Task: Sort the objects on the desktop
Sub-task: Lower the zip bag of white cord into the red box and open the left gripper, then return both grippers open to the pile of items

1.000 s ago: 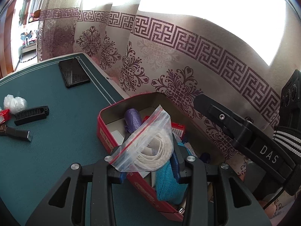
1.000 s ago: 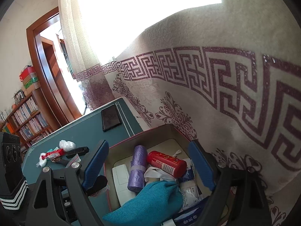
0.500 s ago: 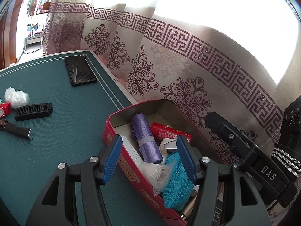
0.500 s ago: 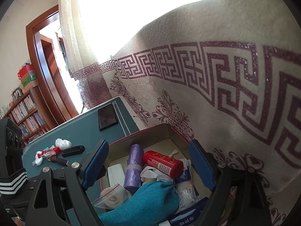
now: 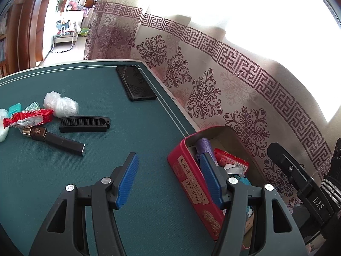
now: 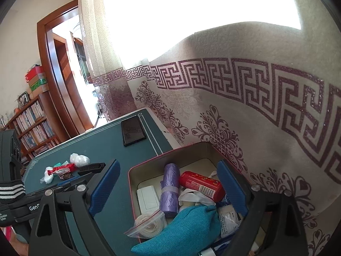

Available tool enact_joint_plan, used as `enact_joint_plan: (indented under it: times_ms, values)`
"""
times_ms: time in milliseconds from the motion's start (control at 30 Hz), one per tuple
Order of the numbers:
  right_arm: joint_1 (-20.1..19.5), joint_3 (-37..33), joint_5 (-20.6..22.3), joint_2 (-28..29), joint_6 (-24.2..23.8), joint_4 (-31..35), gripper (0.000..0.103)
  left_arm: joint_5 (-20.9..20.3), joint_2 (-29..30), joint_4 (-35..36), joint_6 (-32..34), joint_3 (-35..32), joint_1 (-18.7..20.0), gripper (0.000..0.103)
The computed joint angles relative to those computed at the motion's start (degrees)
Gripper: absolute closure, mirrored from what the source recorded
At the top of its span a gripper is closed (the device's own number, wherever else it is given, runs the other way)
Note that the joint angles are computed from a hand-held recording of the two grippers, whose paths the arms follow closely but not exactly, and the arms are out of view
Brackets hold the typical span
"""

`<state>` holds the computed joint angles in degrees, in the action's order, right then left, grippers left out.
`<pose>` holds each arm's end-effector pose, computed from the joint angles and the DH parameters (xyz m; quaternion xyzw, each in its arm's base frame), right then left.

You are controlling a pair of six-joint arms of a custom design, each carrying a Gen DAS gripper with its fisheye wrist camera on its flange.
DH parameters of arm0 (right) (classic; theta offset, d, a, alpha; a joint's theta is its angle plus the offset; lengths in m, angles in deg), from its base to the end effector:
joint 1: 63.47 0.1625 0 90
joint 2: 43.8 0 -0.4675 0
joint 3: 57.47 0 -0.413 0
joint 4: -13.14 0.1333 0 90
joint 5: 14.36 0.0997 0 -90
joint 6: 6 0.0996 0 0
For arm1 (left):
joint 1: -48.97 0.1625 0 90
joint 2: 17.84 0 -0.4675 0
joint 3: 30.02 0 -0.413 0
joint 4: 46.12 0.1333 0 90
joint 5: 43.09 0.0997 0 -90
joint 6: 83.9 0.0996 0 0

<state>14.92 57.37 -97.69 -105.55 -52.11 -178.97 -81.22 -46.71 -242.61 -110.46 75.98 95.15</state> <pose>0.0193 -0.6261 0.2545 0.2924 -0.8603 0.3883 0.1535 -0.2755 -0.5928 -0.0191 0.0210 0.8767 -0.4301 0.2144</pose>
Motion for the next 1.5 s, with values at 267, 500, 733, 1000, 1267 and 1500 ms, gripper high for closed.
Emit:
enact_joint_plan:
  times_ms: [267,500,733,1000,1267,1500]
  values:
    - [1.88,1.02,-1.06,1.14,-1.64,0.44,0.006,4.48,-3.67,1.99,-5.60,4.90,0.84,0.039]
    - [3.83,1.84,-2.56,2.63,-4.16,1.31,0.004,7.75,-7.21,7.11,-10.82,7.90,2.75,0.039]
    - [5.23,2.03,-4.07,4.88,-5.74,1.66,0.002,14.10,-11.85,14.13,-19.84,12.23,4.88,0.039]
    - [7.08,0.84,-5.87,7.29,-6.44,3.52,0.001,19.92,-18.90,27.81,-32.93,15.61,7.79,0.039]
    - [7.66,0.01,-7.00,10.32,-7.52,4.08,0.001,22.59,-22.77,28.80,-36.86,17.68,10.84,0.025]
    - [7.18,-1.26,-8.58,12.44,-7.49,4.70,0.001,20.08,-21.07,16.92,-30.65,18.72,13.52,0.025]
